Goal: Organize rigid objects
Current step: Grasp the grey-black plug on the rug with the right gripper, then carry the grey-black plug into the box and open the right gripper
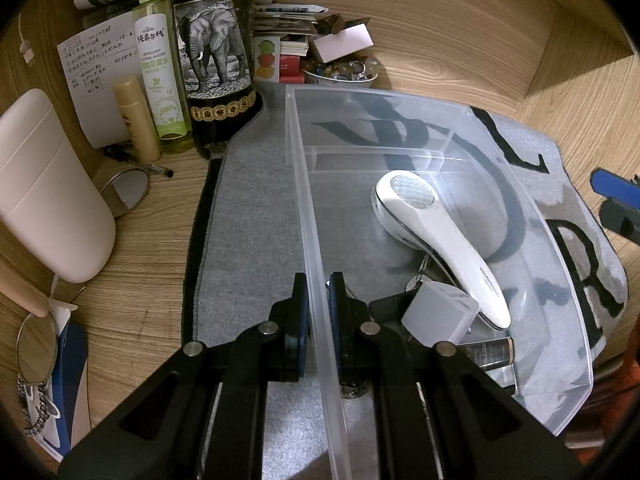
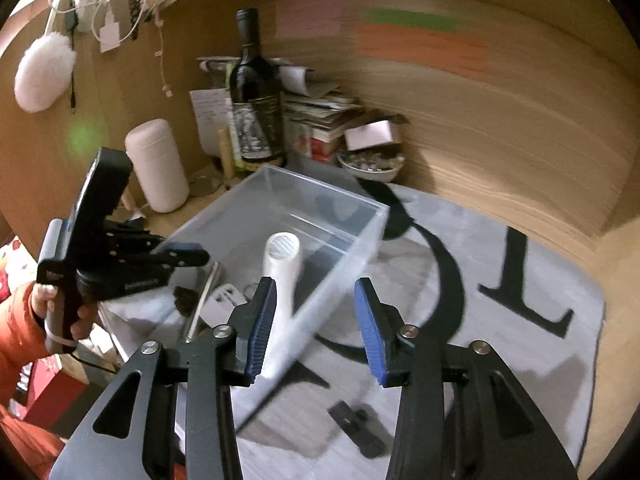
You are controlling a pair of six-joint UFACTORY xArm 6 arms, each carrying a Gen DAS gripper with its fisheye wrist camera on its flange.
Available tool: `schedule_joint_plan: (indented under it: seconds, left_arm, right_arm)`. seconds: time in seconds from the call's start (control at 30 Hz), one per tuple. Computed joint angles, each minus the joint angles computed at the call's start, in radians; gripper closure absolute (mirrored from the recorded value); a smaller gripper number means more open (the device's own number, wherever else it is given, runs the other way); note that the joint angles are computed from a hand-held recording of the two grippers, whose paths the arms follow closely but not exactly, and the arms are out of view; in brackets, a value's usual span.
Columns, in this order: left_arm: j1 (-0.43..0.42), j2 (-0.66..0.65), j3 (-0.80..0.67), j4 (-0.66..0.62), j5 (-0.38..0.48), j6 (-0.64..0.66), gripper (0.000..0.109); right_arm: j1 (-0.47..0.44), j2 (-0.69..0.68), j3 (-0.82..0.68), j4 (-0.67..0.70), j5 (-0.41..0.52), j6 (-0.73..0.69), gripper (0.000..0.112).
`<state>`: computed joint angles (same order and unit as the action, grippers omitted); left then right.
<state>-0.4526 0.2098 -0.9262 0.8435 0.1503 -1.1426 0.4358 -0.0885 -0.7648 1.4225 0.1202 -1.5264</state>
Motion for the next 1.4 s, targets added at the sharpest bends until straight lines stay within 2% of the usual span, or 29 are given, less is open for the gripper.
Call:
schedule_joint_plan:
  seconds: [0.1,0.2,0.4,0.57,0.6,0.63,0.73,0.87,1.4]
  left_arm:
    - [-0.001,0.001,-0.001,0.001,0.002,-0.001,0.099]
    - [-0.002,0.003,-0.005,0.000,0.004,0.000,0.099]
    - [0.002,0.003,-0.001,0.007,-0.003,-0.007,0.099]
    - [0.004,0.003,0.000,0.010,-0.004,-0.006,0.099]
    - [0.004,0.003,0.000,0.011,-0.004,-0.007,0.099]
    - [0.004,0.004,-0.001,0.012,-0.005,-0.008,0.099]
    - [0.004,0.004,-0.001,0.013,-0.006,-0.011,0.099]
    - [0.007,0.002,0.004,0.023,-0.012,-0.021,0.099]
    - [0.008,0.003,0.003,0.026,-0.012,-0.023,0.099]
  right_arm:
    - [-0.014,-0.015,0.032,0.019,-0.025,-0.026,0.066]
    - [-0.040,-0.012,0.064,-0.043,-0.009,0.035,0.066]
    - [-0.073,0.079,0.075,-0.157,0.028,0.160,0.066]
    - [-0.092,0.143,0.078,-0.175,0.034,0.187,0.066]
    - [-0.093,0.150,0.076,-0.146,0.026,0.162,0.069]
    - [-0.090,0.152,0.073,-0.086,0.012,0.106,0.076]
    - [-0.114,0.140,0.074,-0.070,0.040,0.093,0.096]
    - [-0.108,0.128,0.064,0.028,0.019,0.004,0.096]
    - [-0.047,0.045,-0.005,0.252,0.016,-0.210,0.096]
